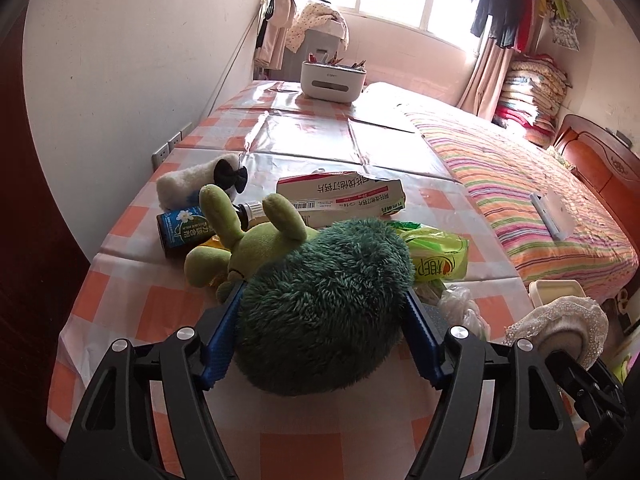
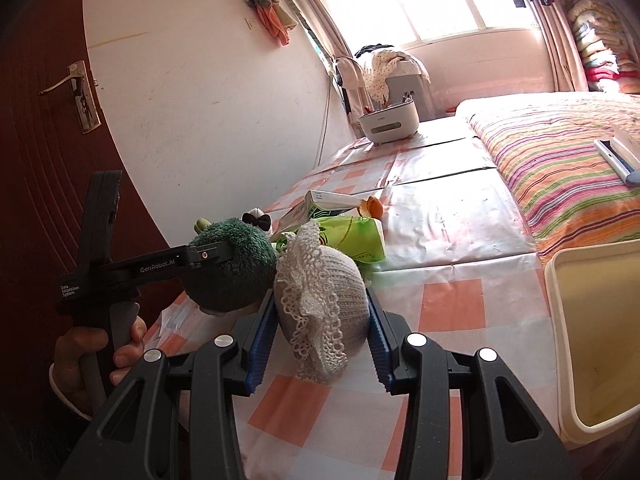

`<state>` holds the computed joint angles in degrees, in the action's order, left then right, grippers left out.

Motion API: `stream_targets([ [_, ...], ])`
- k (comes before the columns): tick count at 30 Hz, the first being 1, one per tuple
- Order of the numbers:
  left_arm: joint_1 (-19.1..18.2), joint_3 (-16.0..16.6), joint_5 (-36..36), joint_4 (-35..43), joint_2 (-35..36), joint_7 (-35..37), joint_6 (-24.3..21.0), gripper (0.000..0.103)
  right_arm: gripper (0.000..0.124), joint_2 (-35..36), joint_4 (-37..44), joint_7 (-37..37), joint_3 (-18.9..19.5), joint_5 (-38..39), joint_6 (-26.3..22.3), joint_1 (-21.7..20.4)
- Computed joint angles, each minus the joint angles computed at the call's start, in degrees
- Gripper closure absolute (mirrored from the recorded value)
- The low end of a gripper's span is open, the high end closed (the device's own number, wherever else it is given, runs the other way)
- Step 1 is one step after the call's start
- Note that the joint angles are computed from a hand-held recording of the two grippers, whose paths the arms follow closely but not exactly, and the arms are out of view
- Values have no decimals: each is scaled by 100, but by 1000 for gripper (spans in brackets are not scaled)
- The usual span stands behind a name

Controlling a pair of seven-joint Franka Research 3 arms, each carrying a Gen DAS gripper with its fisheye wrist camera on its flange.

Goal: Collect trash
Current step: 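Carry the plush toy and lace doily to the cream bin and release both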

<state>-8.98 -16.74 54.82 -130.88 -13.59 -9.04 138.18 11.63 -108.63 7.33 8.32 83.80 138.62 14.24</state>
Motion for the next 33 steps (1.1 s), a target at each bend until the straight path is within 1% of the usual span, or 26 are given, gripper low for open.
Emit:
stream_targets([
  [2,9,-89,244,57,-12,-217,-63,33,83,0,0,6,-13,35,39,-17],
  [5,7,-153,626,107,-50,-546,-12,33,83,-1,10,-16,-23,173,163,-40],
  [11,-61,-191,1130,306,66,-1001,312,33,83,-67,-47,-236,-68,535,403,-98],
  [16,-153,-159,1433,597,358,-1171,698,33,83,-78,-58,-293,-115,729,610,-118],
  [20,-308,-137,1549,959,694,-1049,747,33,83,-82,-31,-306,-150,859,736,-157],
  [24,-476,-40,1629,1329,1082,-965,882,33,83,-57,22,-246,-202,977,914,-223],
  [29,-686,126,1605,1742,1523,-829,1060,32,83,89,197,131,-238,995,1194,-307],
  [33,-825,265,1566,2003,1803,-717,1207,32,83,180,317,244,-227,1072,1614,-338],
])
